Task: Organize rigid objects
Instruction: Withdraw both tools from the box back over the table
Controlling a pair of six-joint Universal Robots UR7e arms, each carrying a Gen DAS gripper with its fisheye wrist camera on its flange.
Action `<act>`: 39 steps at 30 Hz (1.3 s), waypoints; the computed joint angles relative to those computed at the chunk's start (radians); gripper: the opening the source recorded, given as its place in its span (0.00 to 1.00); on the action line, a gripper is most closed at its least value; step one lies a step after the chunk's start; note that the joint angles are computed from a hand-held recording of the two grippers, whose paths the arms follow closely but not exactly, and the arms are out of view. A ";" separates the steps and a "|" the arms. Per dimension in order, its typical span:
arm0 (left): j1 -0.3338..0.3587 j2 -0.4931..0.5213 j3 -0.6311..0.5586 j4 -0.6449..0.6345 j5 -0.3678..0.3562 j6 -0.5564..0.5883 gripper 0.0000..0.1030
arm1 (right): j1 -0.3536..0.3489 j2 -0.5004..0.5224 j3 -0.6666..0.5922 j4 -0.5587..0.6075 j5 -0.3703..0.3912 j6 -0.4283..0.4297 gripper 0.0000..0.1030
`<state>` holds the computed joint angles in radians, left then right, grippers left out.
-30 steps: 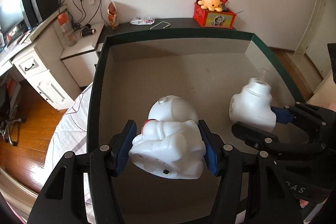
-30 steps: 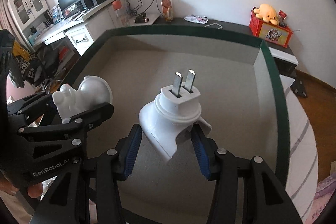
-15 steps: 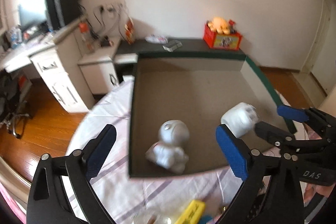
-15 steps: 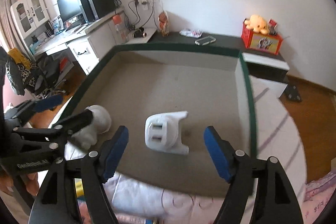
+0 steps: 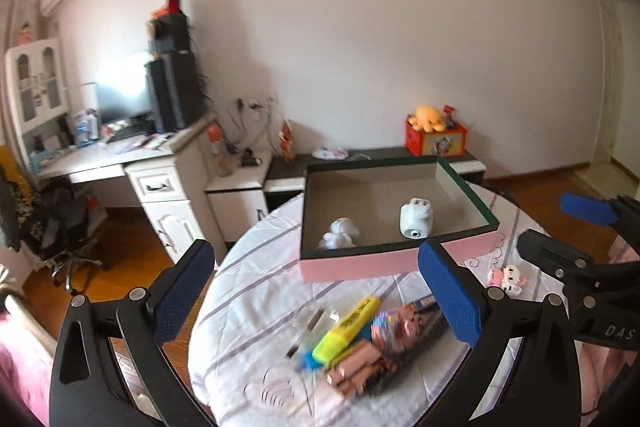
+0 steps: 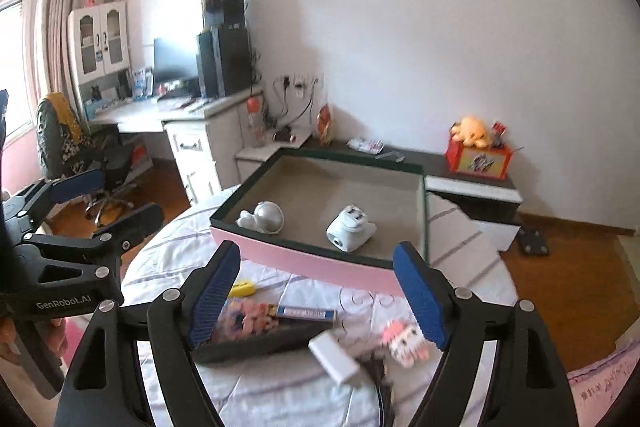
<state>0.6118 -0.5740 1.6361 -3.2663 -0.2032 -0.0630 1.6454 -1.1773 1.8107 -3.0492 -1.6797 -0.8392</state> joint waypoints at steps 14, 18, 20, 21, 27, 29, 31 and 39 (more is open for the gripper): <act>-0.147 -0.015 0.175 -0.227 0.055 0.016 1.00 | -0.026 -0.173 0.276 -0.255 0.087 0.007 0.81; -0.163 -0.027 0.208 -0.223 0.048 -0.022 1.00 | -0.030 -0.200 0.307 -0.274 0.103 0.007 0.81; -0.169 -0.024 0.213 -0.243 0.051 -0.012 1.00 | -0.036 -0.215 0.326 -0.280 0.109 0.002 0.81; -0.170 -0.024 0.214 -0.236 0.053 -0.018 1.00 | -0.035 -0.216 0.328 -0.284 0.107 0.000 0.81; -0.180 0.006 0.194 -0.298 0.094 0.054 1.00 | -0.038 -0.230 0.351 -0.288 0.113 -0.012 0.81; -0.180 0.004 0.194 -0.282 0.096 0.042 1.00 | -0.038 -0.231 0.353 -0.287 0.114 -0.018 0.81; -0.181 0.015 0.183 -0.320 0.100 0.081 1.00 | -0.040 -0.233 0.355 -0.285 0.117 -0.022 0.81; -0.174 0.019 0.183 -0.314 0.081 0.069 1.00 | -0.045 -0.232 0.357 -0.291 0.114 -0.026 0.81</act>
<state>0.4374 -0.5554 1.8188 -3.5803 -0.1227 0.0055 1.6008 -1.4096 2.1673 -3.3402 -1.5657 -0.8654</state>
